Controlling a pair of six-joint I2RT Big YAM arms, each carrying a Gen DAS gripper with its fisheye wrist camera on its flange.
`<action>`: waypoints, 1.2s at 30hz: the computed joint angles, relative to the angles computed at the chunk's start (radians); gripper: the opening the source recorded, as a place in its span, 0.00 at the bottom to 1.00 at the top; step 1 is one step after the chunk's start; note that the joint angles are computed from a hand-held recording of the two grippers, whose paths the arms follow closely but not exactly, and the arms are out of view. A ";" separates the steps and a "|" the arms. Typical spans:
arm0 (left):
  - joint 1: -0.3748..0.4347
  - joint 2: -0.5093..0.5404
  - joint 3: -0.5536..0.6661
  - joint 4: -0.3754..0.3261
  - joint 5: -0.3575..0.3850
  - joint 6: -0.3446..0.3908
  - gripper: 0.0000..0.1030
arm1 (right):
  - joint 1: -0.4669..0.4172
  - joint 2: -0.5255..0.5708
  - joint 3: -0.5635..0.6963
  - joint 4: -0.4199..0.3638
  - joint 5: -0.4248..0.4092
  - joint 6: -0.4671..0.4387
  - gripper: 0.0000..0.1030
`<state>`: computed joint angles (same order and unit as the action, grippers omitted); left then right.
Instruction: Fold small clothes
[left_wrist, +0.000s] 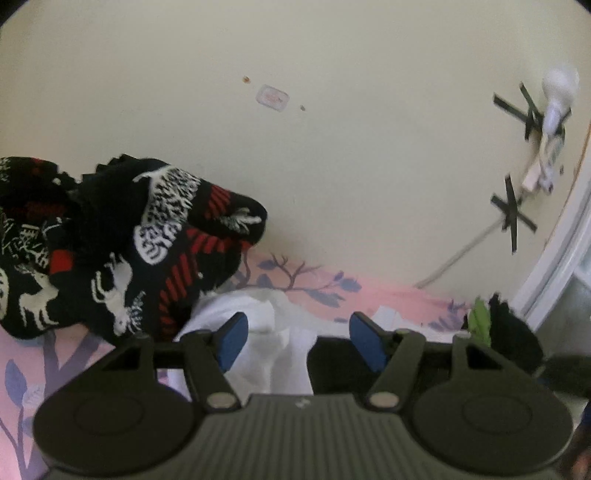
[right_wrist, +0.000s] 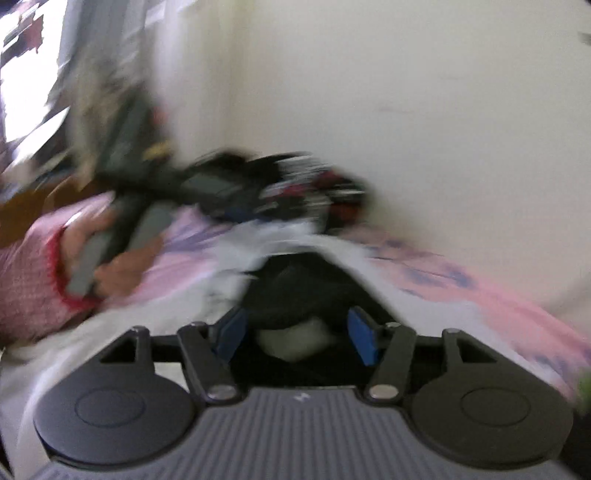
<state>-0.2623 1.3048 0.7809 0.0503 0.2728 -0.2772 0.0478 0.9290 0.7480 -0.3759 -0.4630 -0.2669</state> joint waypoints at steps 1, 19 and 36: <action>-0.009 0.002 0.001 -0.005 -0.007 0.015 0.60 | -0.057 -0.021 -0.016 0.021 0.004 0.058 0.50; -0.114 0.060 0.017 -0.090 -0.142 0.207 0.62 | -0.137 -0.056 -0.083 -0.002 0.113 0.051 0.00; -0.121 0.061 0.020 -0.093 -0.158 0.209 0.62 | -0.265 0.046 0.035 -0.038 0.059 0.154 0.45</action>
